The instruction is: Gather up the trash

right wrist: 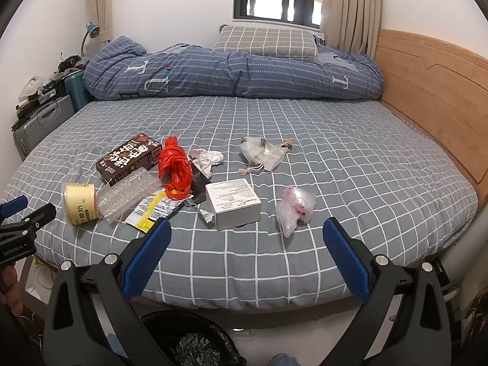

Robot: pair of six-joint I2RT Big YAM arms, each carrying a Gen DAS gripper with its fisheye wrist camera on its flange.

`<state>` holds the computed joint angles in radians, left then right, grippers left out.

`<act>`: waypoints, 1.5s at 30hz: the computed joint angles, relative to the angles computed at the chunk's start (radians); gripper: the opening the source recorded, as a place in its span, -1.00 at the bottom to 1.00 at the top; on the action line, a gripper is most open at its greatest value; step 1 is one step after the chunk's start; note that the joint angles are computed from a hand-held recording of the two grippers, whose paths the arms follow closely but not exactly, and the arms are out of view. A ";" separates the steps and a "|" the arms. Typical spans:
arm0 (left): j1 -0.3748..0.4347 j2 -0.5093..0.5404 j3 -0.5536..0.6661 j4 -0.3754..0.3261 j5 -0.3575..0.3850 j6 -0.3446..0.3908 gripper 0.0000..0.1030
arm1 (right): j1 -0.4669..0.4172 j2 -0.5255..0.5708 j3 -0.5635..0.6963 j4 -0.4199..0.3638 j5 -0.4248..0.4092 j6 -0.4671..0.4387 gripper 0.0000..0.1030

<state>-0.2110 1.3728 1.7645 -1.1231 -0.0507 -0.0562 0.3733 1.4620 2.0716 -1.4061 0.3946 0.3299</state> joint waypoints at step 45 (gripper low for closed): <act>0.038 0.217 0.050 0.037 -0.089 -0.014 0.89 | -0.107 0.214 -0.017 0.156 -0.156 -0.077 0.86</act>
